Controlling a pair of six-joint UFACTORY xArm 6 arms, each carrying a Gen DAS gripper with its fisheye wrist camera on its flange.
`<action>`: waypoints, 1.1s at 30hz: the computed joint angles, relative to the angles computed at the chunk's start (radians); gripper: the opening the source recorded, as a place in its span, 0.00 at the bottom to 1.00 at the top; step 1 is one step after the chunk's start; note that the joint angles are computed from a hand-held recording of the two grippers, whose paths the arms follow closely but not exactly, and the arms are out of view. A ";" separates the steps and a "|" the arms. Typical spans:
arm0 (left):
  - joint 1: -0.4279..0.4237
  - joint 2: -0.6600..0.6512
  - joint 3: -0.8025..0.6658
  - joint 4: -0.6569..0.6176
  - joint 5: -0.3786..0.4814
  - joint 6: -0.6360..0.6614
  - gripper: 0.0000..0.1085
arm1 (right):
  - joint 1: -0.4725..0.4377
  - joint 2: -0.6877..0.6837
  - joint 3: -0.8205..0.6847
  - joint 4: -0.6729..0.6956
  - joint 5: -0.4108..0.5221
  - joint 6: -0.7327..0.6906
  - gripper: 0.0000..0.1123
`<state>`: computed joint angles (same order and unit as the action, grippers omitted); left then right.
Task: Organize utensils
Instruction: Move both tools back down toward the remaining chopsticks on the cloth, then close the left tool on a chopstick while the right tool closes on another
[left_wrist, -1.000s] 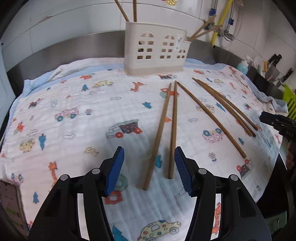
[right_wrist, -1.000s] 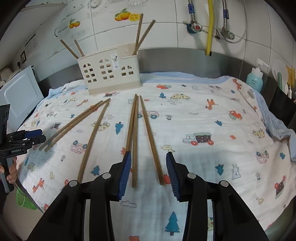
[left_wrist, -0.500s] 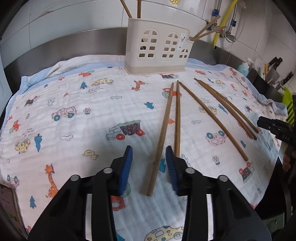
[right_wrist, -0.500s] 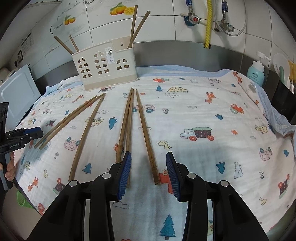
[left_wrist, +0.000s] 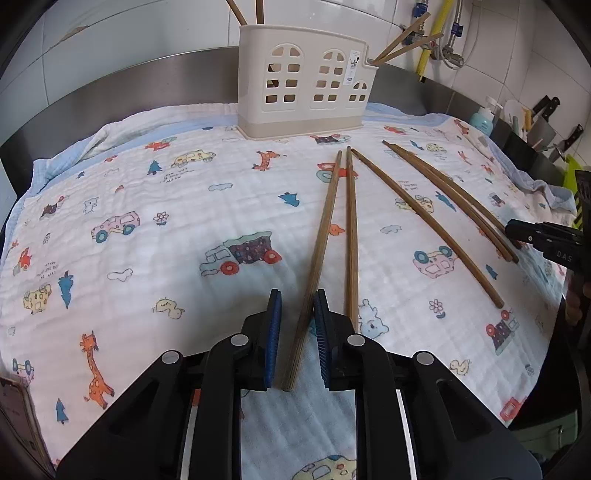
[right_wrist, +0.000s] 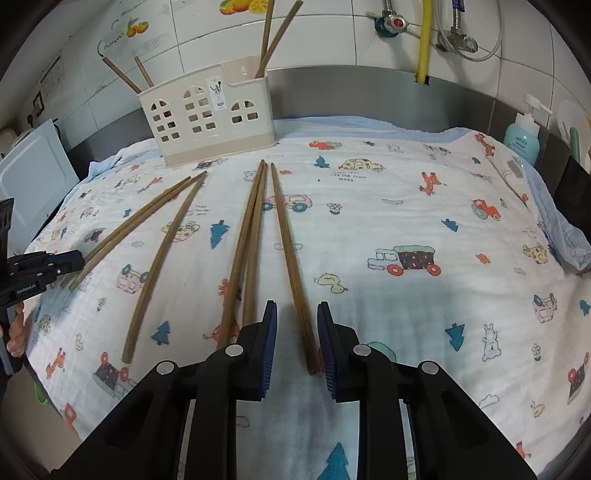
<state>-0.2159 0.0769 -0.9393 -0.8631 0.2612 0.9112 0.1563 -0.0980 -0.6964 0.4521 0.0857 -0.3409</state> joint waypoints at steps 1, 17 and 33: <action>-0.001 0.002 0.000 0.001 -0.003 0.000 0.16 | 0.000 0.004 -0.003 0.000 0.000 -0.001 0.17; -0.026 0.004 0.019 0.091 -0.071 -0.050 0.08 | -0.015 0.022 0.006 -0.225 -0.045 0.178 0.08; -0.025 -0.045 0.038 0.033 -0.055 -0.035 0.05 | 0.019 -0.132 0.015 -0.190 -0.035 0.158 0.06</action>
<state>-0.2406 0.0322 -0.9016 -0.8302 0.2060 0.8759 0.1748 -0.2304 -0.6814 0.2618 0.0503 -0.1828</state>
